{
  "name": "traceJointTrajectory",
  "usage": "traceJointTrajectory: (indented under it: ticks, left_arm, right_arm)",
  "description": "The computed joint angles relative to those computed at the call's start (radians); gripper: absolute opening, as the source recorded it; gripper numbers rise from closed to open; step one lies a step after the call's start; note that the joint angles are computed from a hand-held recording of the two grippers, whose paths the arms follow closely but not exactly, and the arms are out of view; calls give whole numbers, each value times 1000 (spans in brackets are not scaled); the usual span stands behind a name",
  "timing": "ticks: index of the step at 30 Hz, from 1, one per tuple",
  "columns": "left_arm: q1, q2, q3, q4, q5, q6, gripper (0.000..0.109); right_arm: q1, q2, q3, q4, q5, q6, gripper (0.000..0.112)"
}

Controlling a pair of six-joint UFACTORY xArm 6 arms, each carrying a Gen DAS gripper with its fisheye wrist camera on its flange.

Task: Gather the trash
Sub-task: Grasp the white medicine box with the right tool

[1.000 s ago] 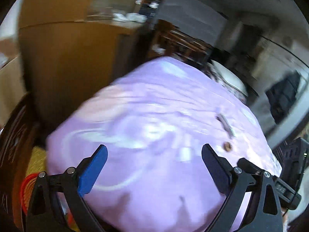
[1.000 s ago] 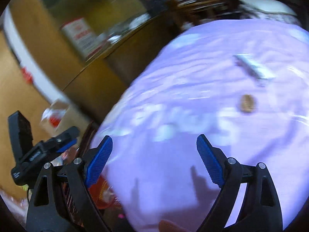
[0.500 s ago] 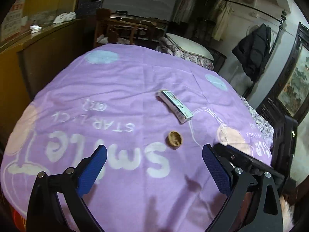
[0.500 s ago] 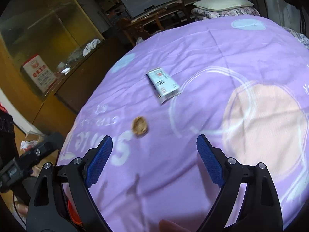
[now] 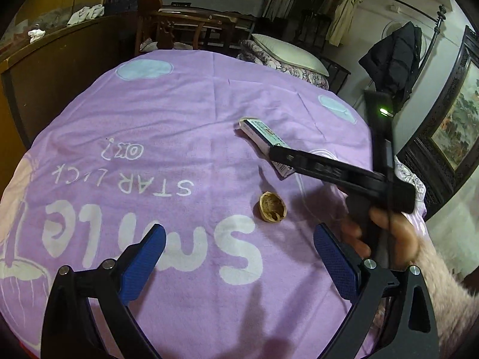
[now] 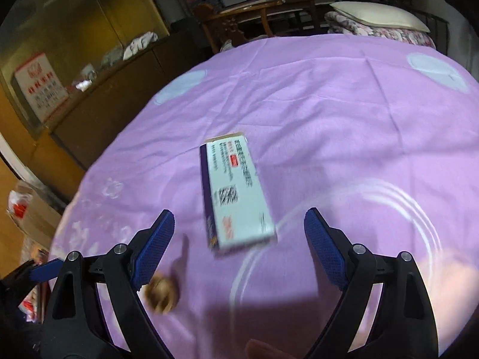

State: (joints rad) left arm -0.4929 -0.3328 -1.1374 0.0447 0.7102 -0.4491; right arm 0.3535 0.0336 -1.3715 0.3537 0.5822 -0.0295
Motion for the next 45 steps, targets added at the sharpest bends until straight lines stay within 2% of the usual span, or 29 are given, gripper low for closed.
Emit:
traceJointTrajectory:
  ticks: [7, 13, 18, 19, 26, 32, 36, 37, 40, 41, 45]
  left_arm:
    - [25, 21, 0, 6, -10, 25, 97]
    - [35, 37, 0, -24, -20, 31, 97]
    - [38, 37, 1, -38, -13, 40, 97]
    - [37, 34, 2, -31, -15, 38, 97]
    - [23, 47, -11, -34, -12, 63, 97]
    - [-7, 120, -64, -29, -31, 110, 97]
    - [-24, 182, -104, -22, -58, 133, 97]
    - [-27, 201, -117, -7, -57, 126, 95]
    - [-29, 246, -154, -39, -36, 157, 79]
    - [-30, 262, -168, -30, -21, 151, 73]
    - [-38, 286, -182, 55, -9, 114, 63]
  right_arm:
    - [23, 91, -109, -106, 26, 24, 85]
    - [32, 106, -126, -223, 38, 96, 70]
    - [22, 82, -90, -249, 19, 128, 50]
    - [21, 77, -82, -239, 14, 121, 49]
    - [11, -41, 60, -175, -46, 121, 47]
    - [-16, -224, 253, -257, -79, 238, 47]
    - [-61, -308, 355, -234, -105, 268, 47]
    - [-74, -316, 369, -206, -105, 260, 47]
    - [-91, -314, 379, -85, -116, 190, 47]
    - [-90, -312, 379, -87, -120, 189, 47]
    - [-87, -309, 384, -62, -129, 174, 47]
